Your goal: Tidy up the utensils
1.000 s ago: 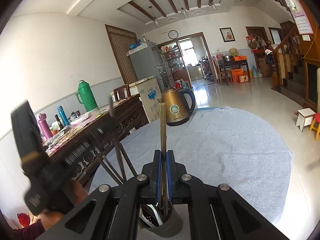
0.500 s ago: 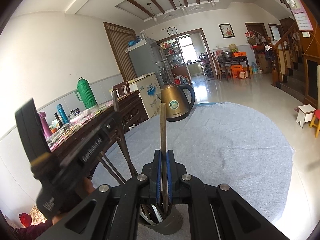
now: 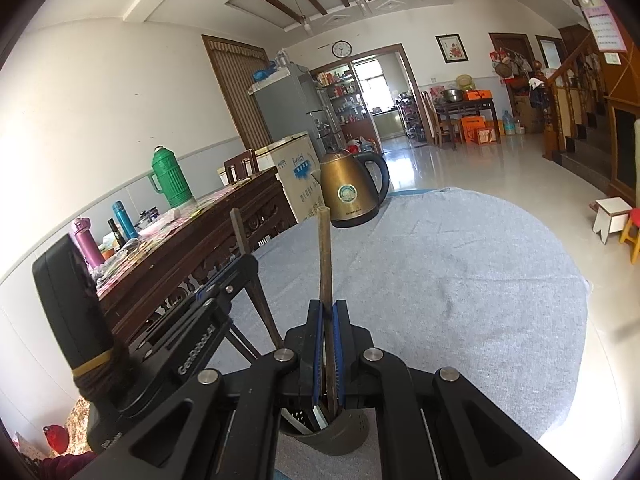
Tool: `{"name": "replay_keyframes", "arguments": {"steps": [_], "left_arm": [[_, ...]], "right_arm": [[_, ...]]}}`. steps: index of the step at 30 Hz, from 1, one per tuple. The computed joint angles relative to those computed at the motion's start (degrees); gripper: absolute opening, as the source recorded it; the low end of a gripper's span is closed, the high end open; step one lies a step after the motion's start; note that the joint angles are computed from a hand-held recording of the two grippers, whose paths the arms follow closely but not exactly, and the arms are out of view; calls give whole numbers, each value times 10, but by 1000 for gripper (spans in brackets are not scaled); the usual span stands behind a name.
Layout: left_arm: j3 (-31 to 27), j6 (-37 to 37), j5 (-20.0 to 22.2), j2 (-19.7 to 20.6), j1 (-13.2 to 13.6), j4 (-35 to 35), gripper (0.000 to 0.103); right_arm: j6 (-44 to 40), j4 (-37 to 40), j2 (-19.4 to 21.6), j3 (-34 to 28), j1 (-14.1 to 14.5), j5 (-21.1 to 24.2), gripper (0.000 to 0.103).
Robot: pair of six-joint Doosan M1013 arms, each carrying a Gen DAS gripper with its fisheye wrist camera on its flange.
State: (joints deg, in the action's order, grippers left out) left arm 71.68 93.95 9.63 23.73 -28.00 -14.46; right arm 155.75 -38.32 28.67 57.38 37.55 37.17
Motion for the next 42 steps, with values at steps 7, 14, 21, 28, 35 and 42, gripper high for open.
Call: {"name": "replay_keyframes", "arguments": {"steps": [7, 14, 21, 28, 35, 42], "left_arm": [[14, 139, 32, -17, 3, -100, 6], [25, 119, 92, -41, 6, -57, 58], [18, -56, 185, -59, -3, 130, 71], [46, -270, 231, -92, -29, 381, 81], [80, -436, 243, -122, -49, 580, 92], [84, -512, 290, -122, -48, 663, 96]], "right_arm": [[8, 16, -4, 6, -2, -10, 7], [50, 7, -18, 23, -3, -23, 8], [82, -14, -31, 37, 7, -17, 41], [105, -44, -51, 60, 28, 15, 52], [91, -51, -64, 74, 48, 66, 60], [68, -29, -50, 54, 52, 85, 60]]}}
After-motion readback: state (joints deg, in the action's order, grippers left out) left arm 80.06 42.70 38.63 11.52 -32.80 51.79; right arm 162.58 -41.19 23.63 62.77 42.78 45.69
